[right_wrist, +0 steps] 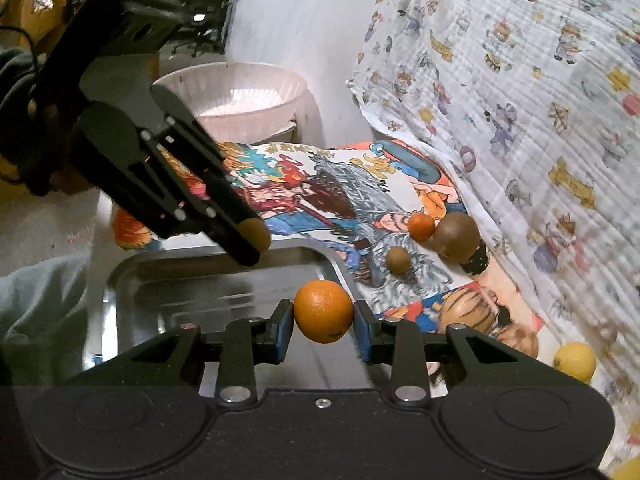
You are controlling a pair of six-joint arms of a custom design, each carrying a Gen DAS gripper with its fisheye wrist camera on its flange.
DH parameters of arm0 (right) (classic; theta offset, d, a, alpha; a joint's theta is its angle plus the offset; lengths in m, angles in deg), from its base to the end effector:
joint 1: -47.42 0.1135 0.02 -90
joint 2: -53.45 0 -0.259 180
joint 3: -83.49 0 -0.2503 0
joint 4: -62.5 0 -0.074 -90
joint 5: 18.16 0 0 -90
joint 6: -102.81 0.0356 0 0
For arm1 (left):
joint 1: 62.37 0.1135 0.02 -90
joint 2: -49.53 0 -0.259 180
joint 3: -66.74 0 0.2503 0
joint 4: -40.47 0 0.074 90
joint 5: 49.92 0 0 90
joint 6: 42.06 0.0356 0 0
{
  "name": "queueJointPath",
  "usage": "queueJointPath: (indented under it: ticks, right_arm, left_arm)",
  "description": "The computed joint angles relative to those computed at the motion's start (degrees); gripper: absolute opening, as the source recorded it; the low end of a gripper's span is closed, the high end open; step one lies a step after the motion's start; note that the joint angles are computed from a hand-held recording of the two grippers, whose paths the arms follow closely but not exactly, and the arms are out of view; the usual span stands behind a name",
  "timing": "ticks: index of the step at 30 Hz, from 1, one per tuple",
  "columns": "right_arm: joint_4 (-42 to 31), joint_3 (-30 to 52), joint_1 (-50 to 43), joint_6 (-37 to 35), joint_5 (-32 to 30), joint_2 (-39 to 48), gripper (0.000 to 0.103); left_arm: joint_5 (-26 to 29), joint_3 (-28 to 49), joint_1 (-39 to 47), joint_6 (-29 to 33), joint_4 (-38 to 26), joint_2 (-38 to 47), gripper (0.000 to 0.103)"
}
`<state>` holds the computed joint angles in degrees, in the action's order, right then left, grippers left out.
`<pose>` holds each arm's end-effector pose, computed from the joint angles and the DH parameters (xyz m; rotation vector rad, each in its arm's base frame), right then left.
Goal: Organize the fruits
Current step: 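Close the left tool on the small brown fruit while the right tool grasps the tangerine, then carry both fruits over the metal tray and open both tools to release them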
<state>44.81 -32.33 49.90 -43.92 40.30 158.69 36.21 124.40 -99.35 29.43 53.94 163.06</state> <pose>0.3298 0.0329 0.1098 -1.3508 1.9936 0.2973 0.2768 -0.2054 0.0699 0.3418 2.3199 -0.4113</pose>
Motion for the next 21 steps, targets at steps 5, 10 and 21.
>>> queueJointPath:
  ticks: [5,10,21]
  right_arm:
    - [2.5,-5.6,-0.6,3.2,-1.8,-2.1,0.034]
    - [1.9,-9.7,-1.3,4.3,-2.4,-3.8,0.034]
    - [1.8,-16.9,-1.2,5.6,-2.2,-7.2,0.034]
  left_arm:
    - [-3.8,-4.2,-4.3,-4.3,1.6,-1.7,0.030]
    - [-5.5,-6.8,-7.6,-8.2,2.0,-2.8,0.031]
    - [-10.1,-7.6,-12.9,-11.3,-2.3,-3.9,0.031]
